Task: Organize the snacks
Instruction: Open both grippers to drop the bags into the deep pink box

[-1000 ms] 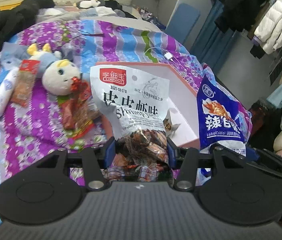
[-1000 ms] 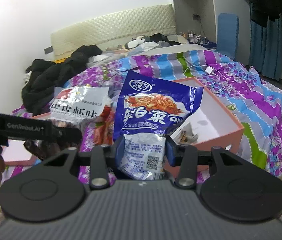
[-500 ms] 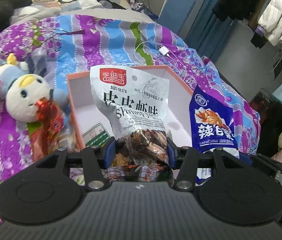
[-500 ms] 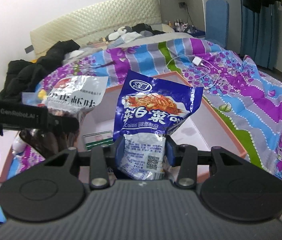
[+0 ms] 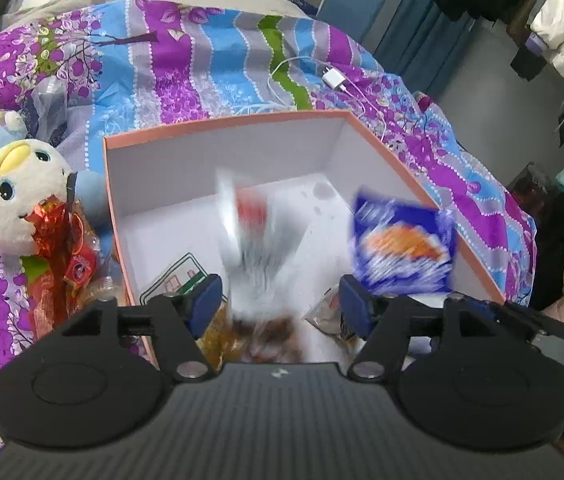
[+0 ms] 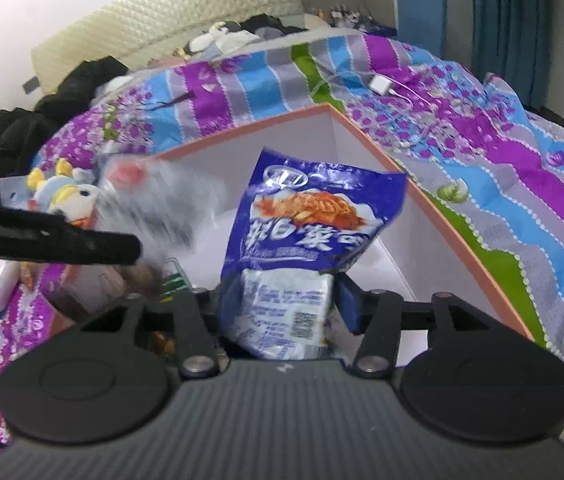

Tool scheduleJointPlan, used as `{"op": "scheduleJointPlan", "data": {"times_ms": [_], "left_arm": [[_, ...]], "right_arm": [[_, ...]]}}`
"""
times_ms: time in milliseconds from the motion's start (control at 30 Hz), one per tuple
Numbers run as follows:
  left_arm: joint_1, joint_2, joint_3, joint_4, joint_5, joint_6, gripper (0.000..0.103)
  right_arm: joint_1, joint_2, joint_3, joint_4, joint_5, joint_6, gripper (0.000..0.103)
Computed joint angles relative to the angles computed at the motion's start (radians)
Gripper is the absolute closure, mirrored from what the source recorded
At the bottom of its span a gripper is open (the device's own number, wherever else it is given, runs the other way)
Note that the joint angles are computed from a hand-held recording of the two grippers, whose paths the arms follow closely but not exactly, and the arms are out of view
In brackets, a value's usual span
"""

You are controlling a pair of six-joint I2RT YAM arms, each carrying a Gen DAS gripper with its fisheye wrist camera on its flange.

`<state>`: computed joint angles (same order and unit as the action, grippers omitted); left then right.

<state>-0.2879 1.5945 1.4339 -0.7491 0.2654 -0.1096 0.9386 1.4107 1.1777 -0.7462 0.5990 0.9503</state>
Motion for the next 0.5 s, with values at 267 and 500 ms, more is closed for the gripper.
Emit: {"op": "scheduleJointPlan", "data": {"times_ms": [267,500], "left_arm": [[0.011,-0.135,-0.029,-0.057,0.002,0.014,0.033],[0.032,-0.338,-0.059,-0.179,0.002,0.021,0.033]], "right_arm": [[0.084,-0.030,0.049,-0.106,0.084,0.082,0.039],[0.257,-0.013,0.177,-0.278,0.206,0.221,0.039]]}}
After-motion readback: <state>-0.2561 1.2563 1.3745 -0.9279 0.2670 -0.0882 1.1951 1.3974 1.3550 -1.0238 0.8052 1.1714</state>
